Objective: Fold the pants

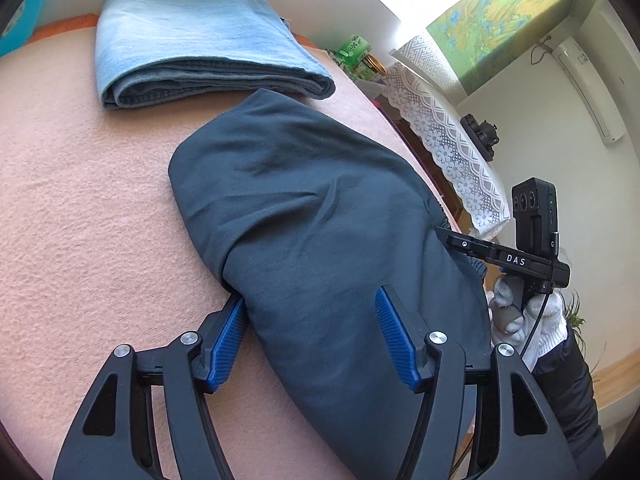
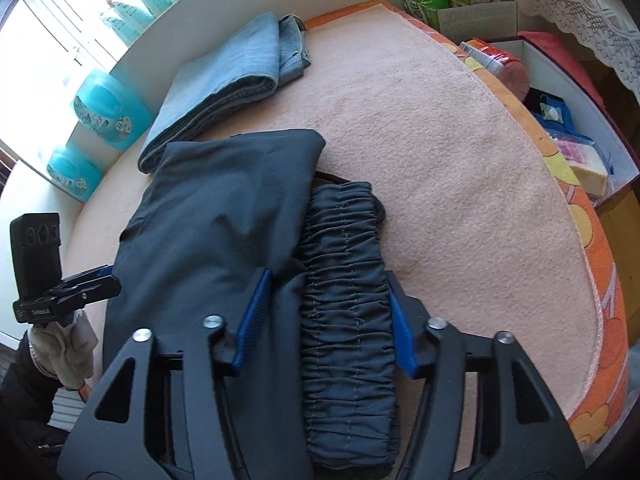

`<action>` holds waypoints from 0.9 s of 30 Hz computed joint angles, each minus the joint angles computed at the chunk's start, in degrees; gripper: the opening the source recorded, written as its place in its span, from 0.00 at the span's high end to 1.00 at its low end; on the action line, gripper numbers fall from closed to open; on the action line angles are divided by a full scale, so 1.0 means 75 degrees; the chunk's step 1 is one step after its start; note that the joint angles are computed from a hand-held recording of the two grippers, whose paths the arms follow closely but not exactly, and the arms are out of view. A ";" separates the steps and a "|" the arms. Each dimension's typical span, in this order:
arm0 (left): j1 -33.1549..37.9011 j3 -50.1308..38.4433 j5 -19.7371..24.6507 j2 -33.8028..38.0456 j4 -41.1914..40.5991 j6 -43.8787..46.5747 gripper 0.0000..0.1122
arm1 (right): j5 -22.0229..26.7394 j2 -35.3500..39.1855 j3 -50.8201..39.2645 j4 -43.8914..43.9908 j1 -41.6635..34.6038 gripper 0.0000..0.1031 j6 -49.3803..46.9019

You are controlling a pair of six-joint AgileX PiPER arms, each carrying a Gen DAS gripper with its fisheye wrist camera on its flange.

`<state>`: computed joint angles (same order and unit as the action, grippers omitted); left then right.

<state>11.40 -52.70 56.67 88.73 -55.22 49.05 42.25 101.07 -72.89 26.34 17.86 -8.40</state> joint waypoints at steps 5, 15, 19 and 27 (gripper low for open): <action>-0.0182 -0.0024 0.0155 0.0114 -0.0273 0.0239 0.58 | -0.0369 -0.0305 0.0258 -0.0435 0.0167 0.56 0.0483; -0.0092 -0.0226 0.0211 0.0398 -0.0339 0.0215 0.65 | 0.0014 -0.0068 0.0143 0.0079 -0.0176 0.29 0.0004; -0.0092 -0.0347 0.0250 0.0558 -0.0532 0.0283 0.66 | -0.0454 -0.0184 0.0364 -0.0233 0.0243 0.47 0.0354; 0.0082 -0.0335 0.0248 0.0406 -0.0420 0.0373 0.75 | 0.0159 -0.0475 -0.0197 -0.2242 0.0780 0.63 0.1776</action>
<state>12.01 -55.21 58.53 91.78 -58.37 51.85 43.44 97.51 -74.37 9.53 23.71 4.91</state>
